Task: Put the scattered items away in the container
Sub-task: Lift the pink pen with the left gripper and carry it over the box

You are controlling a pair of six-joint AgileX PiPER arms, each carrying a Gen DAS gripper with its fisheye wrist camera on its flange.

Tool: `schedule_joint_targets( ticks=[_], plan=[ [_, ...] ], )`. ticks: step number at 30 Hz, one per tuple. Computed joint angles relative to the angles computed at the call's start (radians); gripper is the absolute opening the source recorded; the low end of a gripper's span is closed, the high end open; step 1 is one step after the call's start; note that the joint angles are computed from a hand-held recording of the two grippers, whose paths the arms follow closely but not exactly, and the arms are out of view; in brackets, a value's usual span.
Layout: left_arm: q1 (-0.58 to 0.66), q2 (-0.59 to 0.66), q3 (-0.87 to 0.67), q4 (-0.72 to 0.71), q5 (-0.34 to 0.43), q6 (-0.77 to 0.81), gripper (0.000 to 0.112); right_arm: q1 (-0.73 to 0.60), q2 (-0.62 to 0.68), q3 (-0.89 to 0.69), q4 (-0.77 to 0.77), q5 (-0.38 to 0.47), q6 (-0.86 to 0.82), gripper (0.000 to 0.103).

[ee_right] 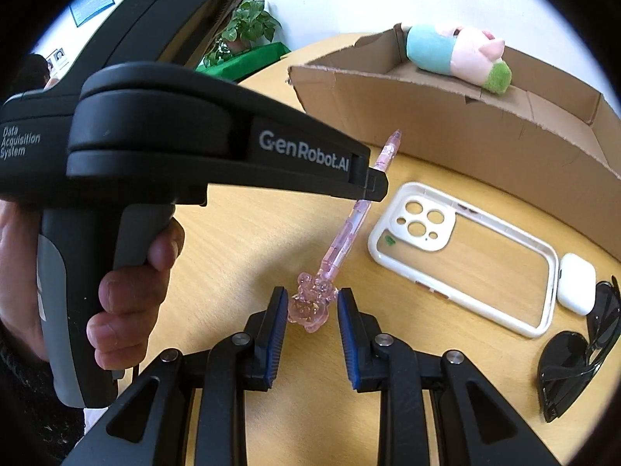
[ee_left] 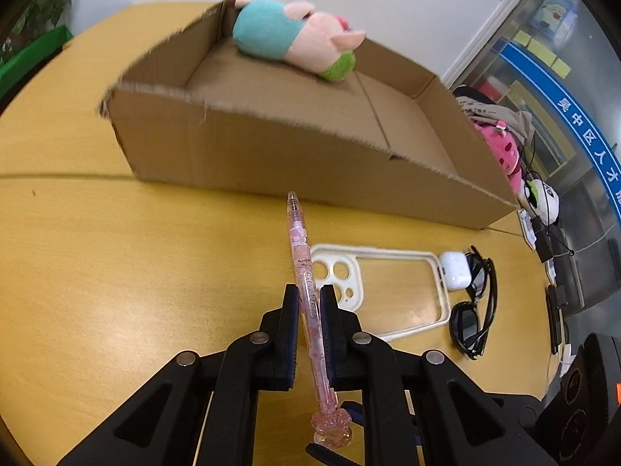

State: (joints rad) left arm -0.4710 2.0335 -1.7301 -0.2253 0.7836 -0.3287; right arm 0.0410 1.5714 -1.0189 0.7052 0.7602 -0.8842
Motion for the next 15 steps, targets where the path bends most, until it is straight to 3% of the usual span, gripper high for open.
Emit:
schedule_joint_targets(
  ticks=[3, 5, 7, 10, 12, 15],
  plan=[
    [0.002, 0.011, 0.014, -0.021, 0.005, -0.003, 0.011, -0.006, -0.012, 0.03, -0.008, 0.004, -0.01, 0.025],
    [0.011, 0.01, 0.039, -0.074, -0.009, 0.024, 0.023, -0.005, -0.001, 0.022, -0.014, 0.011, -0.009, 0.025],
    [0.011, 0.006, 0.049, -0.096, -0.017, 0.043, 0.028, 0.006, 0.001, 0.018, -0.025, 0.008, 0.001, 0.025],
    [0.0, 0.011, 0.03, -0.066, 0.004, 0.033, 0.028, 0.015, 0.01, 0.005, -0.037, 0.009, 0.013, 0.025],
    [-0.004, 0.014, 0.024, -0.045, 0.014, 0.015, 0.019, 0.017, -0.001, 0.014, -0.036, 0.008, 0.012, 0.025],
    [0.001, 0.004, 0.042, -0.05, 0.007, 0.018, 0.018, 0.015, -0.029, 0.042, -0.026, 0.008, -0.002, 0.025]
  ],
)
